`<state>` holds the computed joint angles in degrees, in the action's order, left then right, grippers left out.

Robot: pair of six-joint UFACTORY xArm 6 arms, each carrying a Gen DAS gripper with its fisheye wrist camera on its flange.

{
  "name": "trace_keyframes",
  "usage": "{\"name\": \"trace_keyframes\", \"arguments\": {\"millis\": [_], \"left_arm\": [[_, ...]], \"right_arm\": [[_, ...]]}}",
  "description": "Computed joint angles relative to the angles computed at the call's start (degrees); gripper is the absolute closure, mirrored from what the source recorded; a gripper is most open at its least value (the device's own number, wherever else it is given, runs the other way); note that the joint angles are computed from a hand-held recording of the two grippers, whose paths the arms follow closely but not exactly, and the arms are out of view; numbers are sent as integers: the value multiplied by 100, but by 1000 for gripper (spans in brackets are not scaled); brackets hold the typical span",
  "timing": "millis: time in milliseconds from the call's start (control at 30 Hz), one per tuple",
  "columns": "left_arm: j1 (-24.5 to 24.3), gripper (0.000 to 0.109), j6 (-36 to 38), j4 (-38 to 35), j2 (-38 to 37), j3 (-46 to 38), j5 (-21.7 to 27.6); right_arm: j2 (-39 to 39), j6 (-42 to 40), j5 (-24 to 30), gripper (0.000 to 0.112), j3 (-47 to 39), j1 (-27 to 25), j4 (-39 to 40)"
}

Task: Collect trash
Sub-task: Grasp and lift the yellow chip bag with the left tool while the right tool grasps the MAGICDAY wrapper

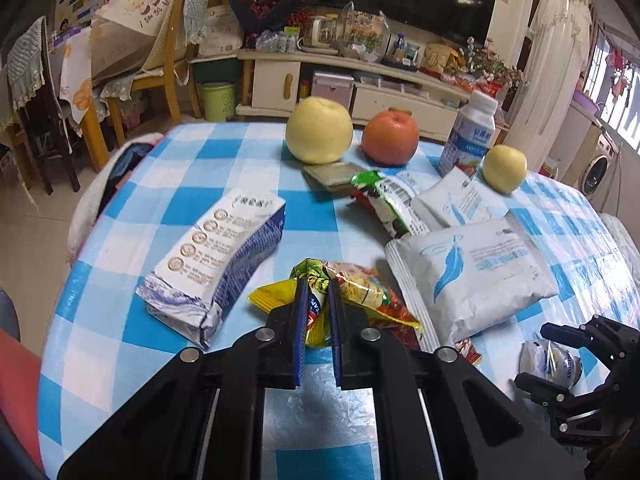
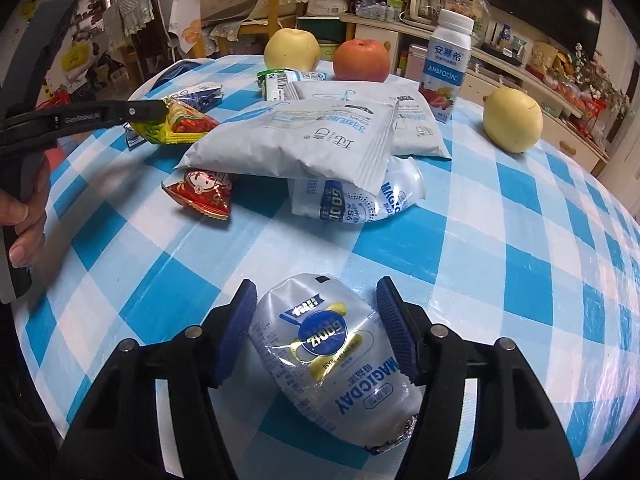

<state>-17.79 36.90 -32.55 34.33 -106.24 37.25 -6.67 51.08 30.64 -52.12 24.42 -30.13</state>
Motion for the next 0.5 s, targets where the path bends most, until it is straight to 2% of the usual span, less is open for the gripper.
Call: {"name": "trace_keyframes", "arguments": {"millis": [67, 100, 200, 333, 400, 467, 500], "left_arm": [[-15, 98, 19, 11, 22, 7, 3], [-27, 98, 89, 41, 29, -5, 46], [-65, 98, 86, 183, 36, 34, -2], [-87, 95, 10, 383, 159, -110, 209], [-108, 86, -95, 472, 160, -81, 140], [-134, 49, -307, 707, 185, -57, -67], [-141, 39, -312, 739, 214, -67, -131]], "right_arm": [[-24, -796, -173, 32, 103, -18, 601], [-36, -1001, -21, 25, 82, 16, 679], [-190, -1407, -30, 25, 221, -12, 952], [-276, -1580, -147, 27, 329, -47, 1175], [-260, -1637, -135, 34, 293, -38, 1181], [-255, -1712, -168, 36, 291, -30, 1242], [-251, -1729, -153, 37, 282, -19, 1234]]}}
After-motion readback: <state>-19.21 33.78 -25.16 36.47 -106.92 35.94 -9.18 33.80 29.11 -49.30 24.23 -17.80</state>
